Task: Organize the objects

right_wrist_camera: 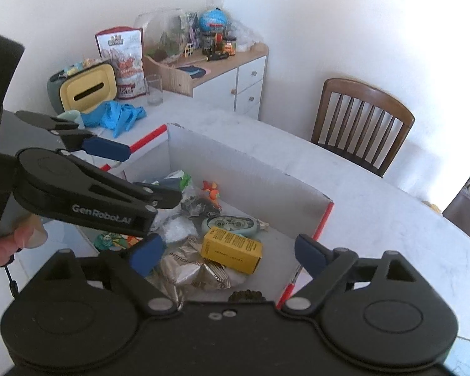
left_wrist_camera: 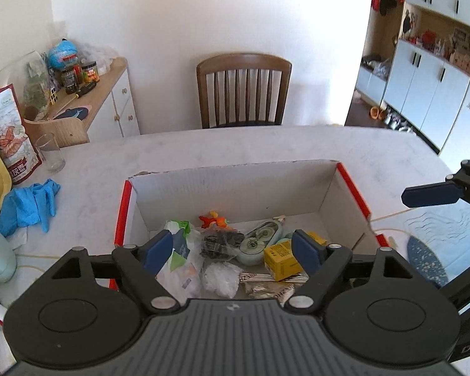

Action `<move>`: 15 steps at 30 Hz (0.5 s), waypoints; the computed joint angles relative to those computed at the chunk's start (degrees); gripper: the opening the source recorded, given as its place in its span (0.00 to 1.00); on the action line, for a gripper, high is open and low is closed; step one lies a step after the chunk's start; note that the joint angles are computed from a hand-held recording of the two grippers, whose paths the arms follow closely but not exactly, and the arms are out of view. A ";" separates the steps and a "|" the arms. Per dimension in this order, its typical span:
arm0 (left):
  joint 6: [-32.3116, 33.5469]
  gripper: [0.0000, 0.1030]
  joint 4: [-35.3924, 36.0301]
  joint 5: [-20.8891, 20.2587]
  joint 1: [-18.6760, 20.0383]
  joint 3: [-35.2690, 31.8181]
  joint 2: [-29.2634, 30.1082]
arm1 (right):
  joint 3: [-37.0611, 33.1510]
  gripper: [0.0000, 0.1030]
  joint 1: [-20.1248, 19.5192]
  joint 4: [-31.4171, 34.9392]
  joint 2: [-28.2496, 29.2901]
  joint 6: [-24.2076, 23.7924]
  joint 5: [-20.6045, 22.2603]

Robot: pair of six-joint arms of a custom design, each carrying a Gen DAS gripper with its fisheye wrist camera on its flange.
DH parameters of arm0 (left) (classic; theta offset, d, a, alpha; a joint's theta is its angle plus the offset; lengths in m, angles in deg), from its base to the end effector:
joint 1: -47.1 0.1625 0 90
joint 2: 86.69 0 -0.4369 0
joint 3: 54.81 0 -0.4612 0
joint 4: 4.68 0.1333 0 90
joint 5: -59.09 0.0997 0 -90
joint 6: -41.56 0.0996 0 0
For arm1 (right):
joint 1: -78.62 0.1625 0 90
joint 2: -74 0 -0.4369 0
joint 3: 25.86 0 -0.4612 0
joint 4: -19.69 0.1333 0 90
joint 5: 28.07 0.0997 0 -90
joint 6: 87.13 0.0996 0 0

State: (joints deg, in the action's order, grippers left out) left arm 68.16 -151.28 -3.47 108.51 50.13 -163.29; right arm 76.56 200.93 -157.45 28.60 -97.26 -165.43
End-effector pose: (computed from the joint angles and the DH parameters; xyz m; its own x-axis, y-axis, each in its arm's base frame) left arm -0.1474 -0.6449 0.3379 -0.6014 0.5547 -0.5749 0.7726 0.5872 -0.2416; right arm 0.4131 -0.5409 0.0784 -0.6765 -0.1779 0.7146 -0.5905 0.7108 -0.3821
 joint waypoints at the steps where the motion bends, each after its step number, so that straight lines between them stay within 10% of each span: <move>1: -0.24 0.84 -0.07 -0.78 0.15 0.27 -0.53 | 0.50 0.90 0.16 -0.47 -0.34 0.21 0.17; 15: -1.68 0.99 -5.55 -2.83 -1.09 6.43 -6.89 | 7.74 0.99 2.01 -12.99 -4.10 -0.42 2.61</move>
